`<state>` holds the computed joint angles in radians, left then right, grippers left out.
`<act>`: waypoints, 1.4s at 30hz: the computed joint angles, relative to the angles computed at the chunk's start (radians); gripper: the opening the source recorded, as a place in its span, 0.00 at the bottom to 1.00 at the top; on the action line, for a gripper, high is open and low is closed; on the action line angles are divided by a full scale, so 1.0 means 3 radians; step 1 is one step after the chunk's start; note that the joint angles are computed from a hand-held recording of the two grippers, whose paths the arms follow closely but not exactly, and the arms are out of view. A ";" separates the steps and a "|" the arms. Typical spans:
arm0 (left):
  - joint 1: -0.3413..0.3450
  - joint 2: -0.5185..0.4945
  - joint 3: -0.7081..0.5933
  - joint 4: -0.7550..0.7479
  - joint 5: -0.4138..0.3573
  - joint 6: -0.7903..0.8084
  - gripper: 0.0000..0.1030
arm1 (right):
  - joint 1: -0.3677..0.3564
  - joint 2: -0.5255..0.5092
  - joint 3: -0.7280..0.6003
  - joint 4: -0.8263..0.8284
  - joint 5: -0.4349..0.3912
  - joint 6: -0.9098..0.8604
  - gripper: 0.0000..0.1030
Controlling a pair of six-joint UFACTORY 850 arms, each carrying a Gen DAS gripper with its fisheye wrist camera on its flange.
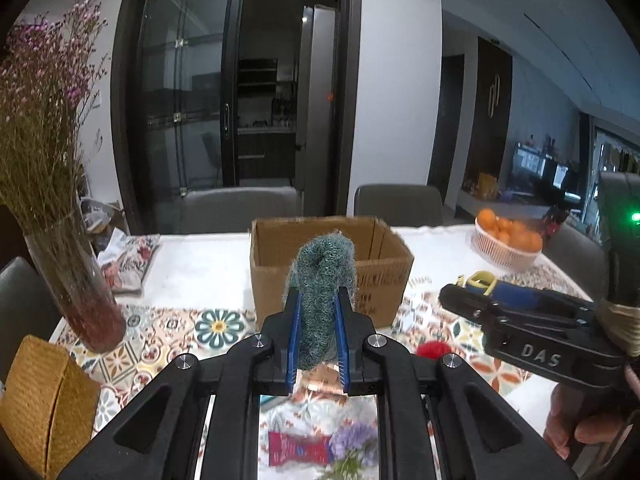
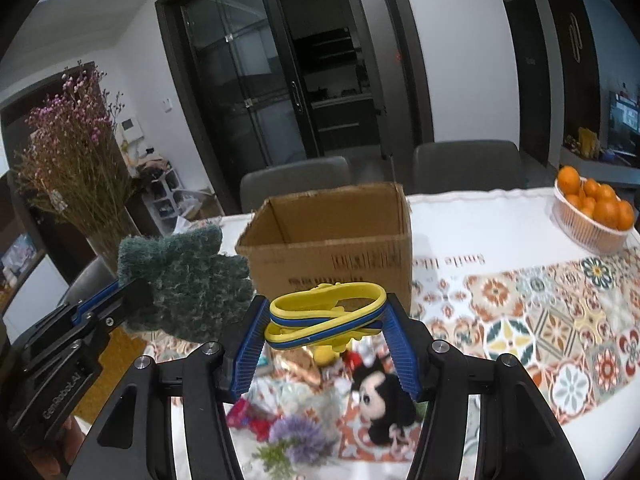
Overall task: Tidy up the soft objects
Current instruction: 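Carry the glove and strap over the cardboard box and release both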
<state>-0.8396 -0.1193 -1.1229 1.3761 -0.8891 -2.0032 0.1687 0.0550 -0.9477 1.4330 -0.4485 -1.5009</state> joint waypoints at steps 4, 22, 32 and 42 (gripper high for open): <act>0.0089 -0.0025 -0.0064 0.0076 0.0041 -0.0005 0.16 | 0.0015 -0.0131 -0.0178 0.0057 -0.0047 -0.0026 0.56; 0.0570 -0.0271 -0.0470 0.0336 0.0420 0.0179 0.16 | 0.0143 -0.0865 -0.1191 -0.0562 -0.0065 0.0644 0.56; 0.0915 -0.0536 -0.0835 0.0008 0.0929 0.0635 0.16 | 0.0204 -0.1523 -0.2095 -0.1822 -0.0327 0.1901 0.56; 0.1243 -0.0924 -0.1238 -0.1535 0.1376 0.2092 0.16 | 0.0295 -0.2220 -0.3015 -0.2959 -0.0839 0.2977 0.56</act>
